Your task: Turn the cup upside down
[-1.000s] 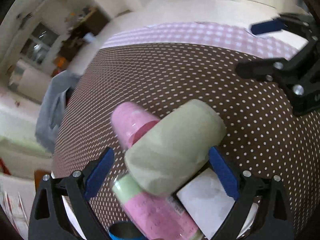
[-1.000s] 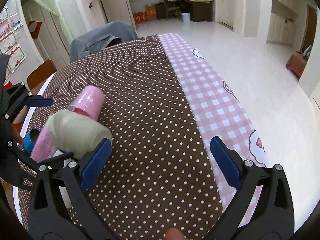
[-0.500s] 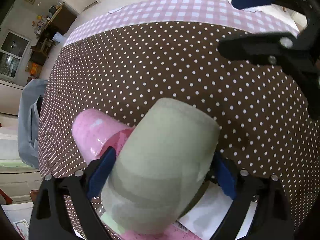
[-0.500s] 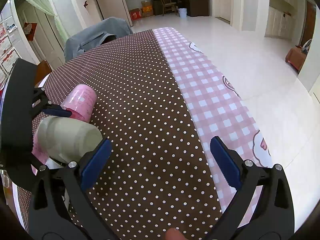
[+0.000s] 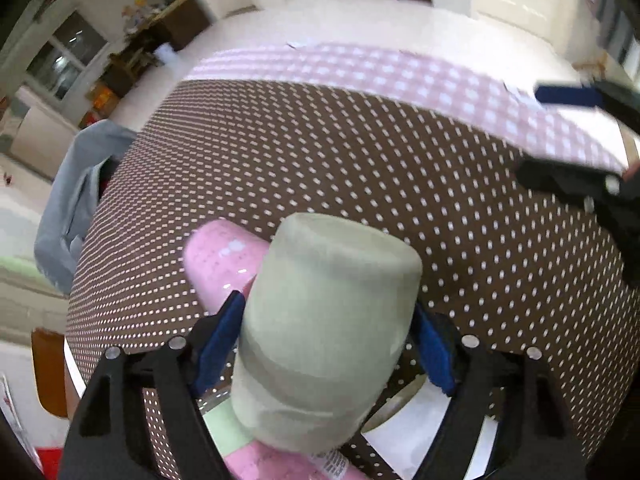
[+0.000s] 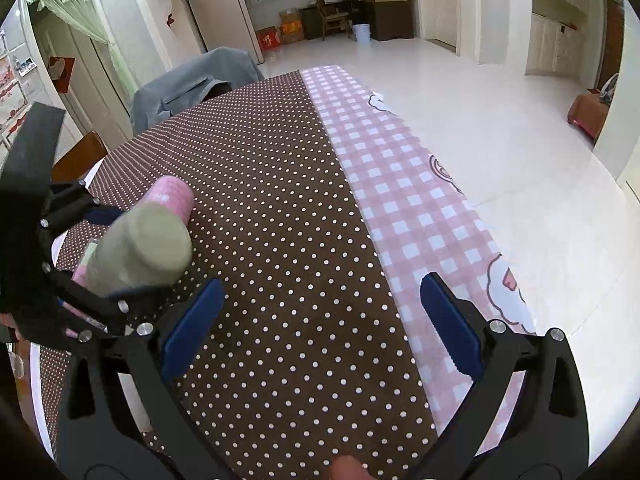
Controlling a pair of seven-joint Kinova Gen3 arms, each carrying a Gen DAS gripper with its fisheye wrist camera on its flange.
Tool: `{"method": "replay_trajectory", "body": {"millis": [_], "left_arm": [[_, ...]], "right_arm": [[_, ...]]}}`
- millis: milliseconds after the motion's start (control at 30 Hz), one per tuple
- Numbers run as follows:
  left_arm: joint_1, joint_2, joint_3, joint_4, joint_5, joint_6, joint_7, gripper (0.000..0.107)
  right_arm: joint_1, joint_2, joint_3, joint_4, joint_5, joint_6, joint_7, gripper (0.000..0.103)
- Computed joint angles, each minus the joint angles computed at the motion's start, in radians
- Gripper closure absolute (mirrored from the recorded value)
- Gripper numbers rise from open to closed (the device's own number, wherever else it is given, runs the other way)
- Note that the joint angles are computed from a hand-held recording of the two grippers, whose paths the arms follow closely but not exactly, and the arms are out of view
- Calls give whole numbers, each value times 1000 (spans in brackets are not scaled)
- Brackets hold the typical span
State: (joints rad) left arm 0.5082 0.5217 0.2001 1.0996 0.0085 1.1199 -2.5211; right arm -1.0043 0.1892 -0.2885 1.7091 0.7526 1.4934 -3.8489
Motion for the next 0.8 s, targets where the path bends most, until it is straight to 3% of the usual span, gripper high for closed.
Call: {"method": "replay_trajectory", "body": {"millis": [400, 633, 800], "left_arm": [[-87, -159, 36, 157, 140, -105, 39, 31], [-175, -300, 38, 273, 261, -127, -21, 31], [-248, -441, 0, 405, 365, -120, -96, 31]], "right_arm": [[-77, 16, -20, -63, 29, 124, -32, 6], [-144, 42, -28, -118, 62, 194, -37, 6], [-202, 71, -28, -159, 93, 223, -25, 6]]}}
